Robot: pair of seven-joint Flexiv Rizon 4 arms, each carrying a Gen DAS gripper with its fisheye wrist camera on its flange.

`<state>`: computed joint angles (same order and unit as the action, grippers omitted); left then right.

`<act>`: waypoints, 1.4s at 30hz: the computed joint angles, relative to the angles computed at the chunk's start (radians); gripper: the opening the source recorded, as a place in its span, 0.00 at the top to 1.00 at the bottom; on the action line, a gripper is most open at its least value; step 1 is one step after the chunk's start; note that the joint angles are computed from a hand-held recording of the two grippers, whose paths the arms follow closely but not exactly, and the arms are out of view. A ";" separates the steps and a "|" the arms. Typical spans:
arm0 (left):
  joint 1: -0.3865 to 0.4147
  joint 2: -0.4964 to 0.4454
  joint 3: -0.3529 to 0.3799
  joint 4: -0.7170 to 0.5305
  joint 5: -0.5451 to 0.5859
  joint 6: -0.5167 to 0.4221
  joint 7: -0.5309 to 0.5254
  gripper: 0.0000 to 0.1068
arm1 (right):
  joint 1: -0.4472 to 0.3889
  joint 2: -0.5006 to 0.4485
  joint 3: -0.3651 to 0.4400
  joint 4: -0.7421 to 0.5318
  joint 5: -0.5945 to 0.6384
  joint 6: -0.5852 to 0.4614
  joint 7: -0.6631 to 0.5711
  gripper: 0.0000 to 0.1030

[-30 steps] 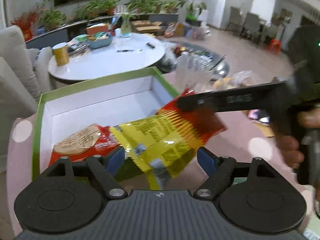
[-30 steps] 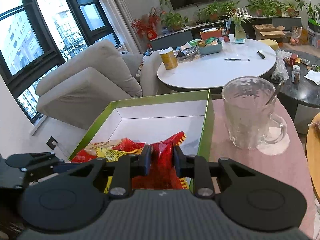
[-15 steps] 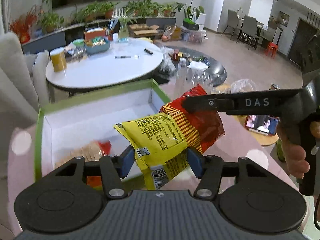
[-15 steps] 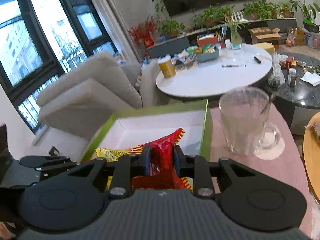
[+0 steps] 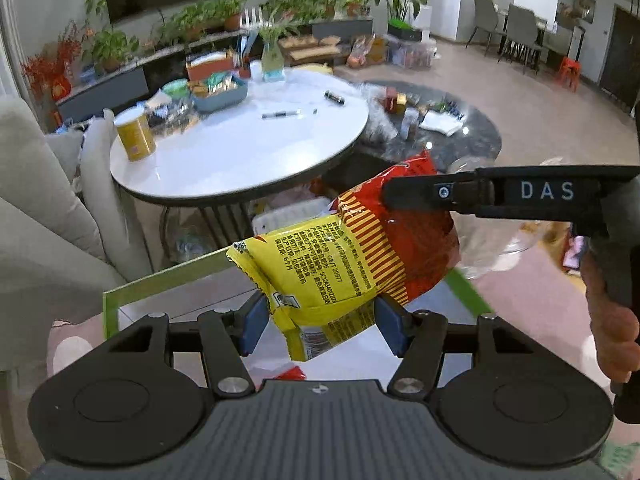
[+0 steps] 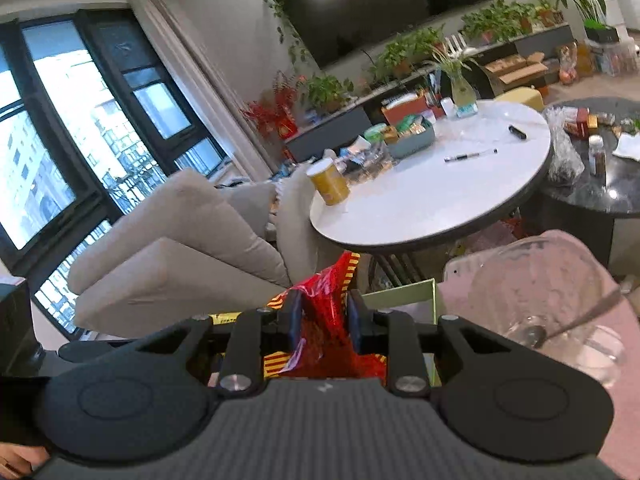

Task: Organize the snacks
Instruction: 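Lower the chip bag into the green box and open the right gripper, then move the right gripper back over the snack pile to the light green bag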

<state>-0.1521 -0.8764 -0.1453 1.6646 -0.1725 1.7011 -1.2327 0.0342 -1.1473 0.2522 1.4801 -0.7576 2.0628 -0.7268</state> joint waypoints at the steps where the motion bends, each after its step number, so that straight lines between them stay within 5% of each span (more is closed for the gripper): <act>1: -0.002 -0.019 0.008 -0.027 -0.005 -0.020 0.004 0.48 | 0.003 -0.008 -0.001 -0.012 -0.003 -0.013 0.003 0.34; 9: -0.092 -0.124 0.139 -0.150 -0.055 -0.051 -0.070 0.47 | 0.166 0.023 -0.181 0.007 0.217 -0.032 -0.138 0.35; 11: -0.117 -0.127 0.175 -0.142 -0.057 -0.025 -0.099 0.33 | 0.193 0.040 -0.206 0.039 0.267 -0.004 -0.186 0.35; 15: -0.145 -0.099 0.213 -0.075 -0.052 0.039 -0.129 0.23 | 0.316 0.088 -0.326 0.132 0.479 0.096 -0.313 0.35; 19: -0.228 -0.062 0.310 0.008 -0.086 0.134 -0.167 0.12 | 0.226 0.168 -0.239 0.262 0.415 0.153 -0.384 0.35; 22: -0.219 -0.012 0.285 0.104 -0.086 0.244 -0.158 0.05 | 0.178 0.220 -0.213 0.369 0.367 0.210 -0.460 0.34; 34: -0.191 0.138 0.145 0.515 -0.062 0.566 -0.097 0.04 | 0.009 0.291 -0.145 0.709 0.146 0.389 -0.667 0.34; 42: -0.305 0.133 0.140 0.673 -0.229 0.726 -0.074 0.04 | -0.022 0.296 -0.130 0.764 0.135 0.398 -0.609 0.34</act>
